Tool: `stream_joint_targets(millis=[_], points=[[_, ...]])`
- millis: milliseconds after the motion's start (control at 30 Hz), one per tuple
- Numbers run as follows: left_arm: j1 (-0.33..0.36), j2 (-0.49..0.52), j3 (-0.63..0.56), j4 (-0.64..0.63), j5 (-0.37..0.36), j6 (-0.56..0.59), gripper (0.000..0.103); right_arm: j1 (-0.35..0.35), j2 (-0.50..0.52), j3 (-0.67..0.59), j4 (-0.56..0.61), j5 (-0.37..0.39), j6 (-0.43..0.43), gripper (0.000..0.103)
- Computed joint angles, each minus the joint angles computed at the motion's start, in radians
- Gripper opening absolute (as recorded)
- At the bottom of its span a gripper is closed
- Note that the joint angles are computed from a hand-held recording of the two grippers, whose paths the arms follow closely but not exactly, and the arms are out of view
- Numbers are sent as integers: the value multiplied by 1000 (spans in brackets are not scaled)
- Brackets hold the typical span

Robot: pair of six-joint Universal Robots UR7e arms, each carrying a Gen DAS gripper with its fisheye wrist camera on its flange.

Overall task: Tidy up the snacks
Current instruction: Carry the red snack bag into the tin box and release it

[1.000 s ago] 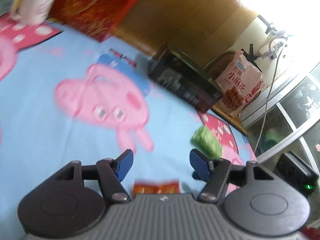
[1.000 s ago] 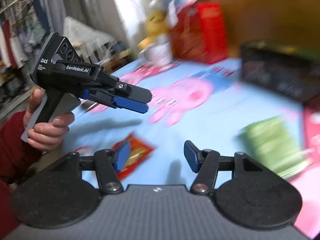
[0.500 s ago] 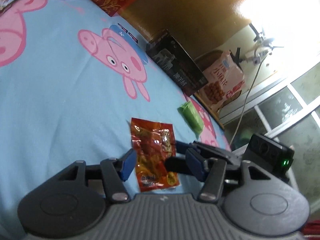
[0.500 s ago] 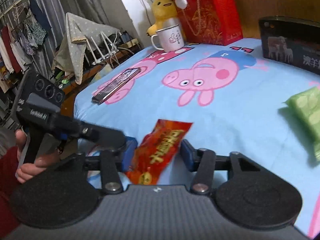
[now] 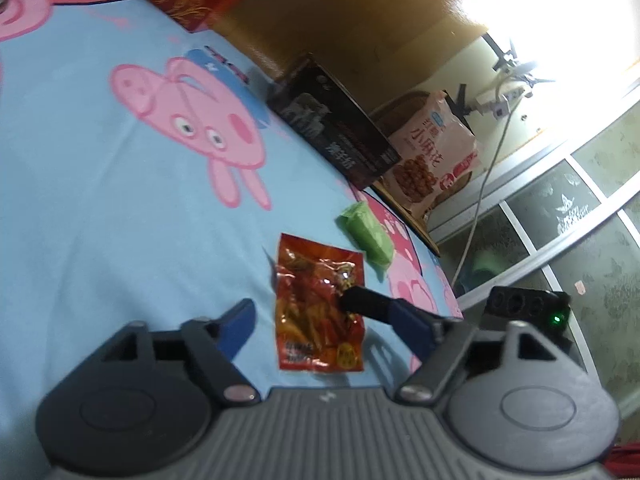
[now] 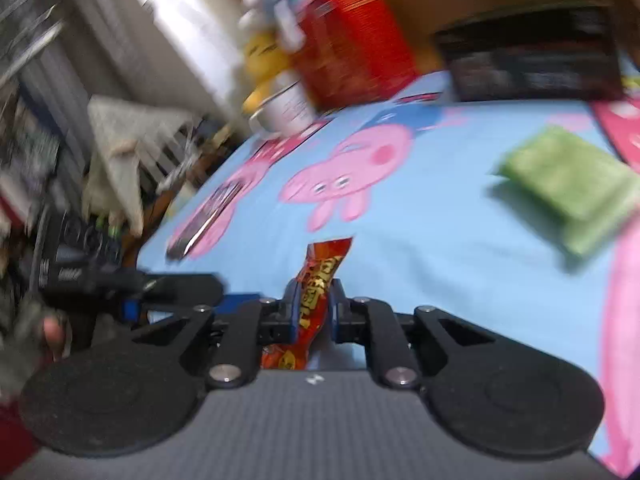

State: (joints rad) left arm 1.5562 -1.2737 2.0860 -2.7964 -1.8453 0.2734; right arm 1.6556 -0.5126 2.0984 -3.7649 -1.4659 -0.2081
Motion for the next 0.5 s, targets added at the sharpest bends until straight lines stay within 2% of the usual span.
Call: stream_joint_targets(millis=[67, 200, 333, 433, 500], points=[[-13, 16, -8, 7, -2, 1, 83, -48, -9, 31, -38, 79, 84, 11], [-44, 60, -34, 46, -23, 5, 82, -151, -9, 91, -159, 241, 238, 10], [-83, 101, -44, 47, 2, 9, 83, -230, -1, 118, -244, 401, 361, 10], [-95, 129, -74, 77, -34, -7, 82, -266, -5, 129, -278, 497, 408, 10], [-99, 142, -93, 97, -66, -5, 73, -284, -15, 133, -286, 546, 423, 10]])
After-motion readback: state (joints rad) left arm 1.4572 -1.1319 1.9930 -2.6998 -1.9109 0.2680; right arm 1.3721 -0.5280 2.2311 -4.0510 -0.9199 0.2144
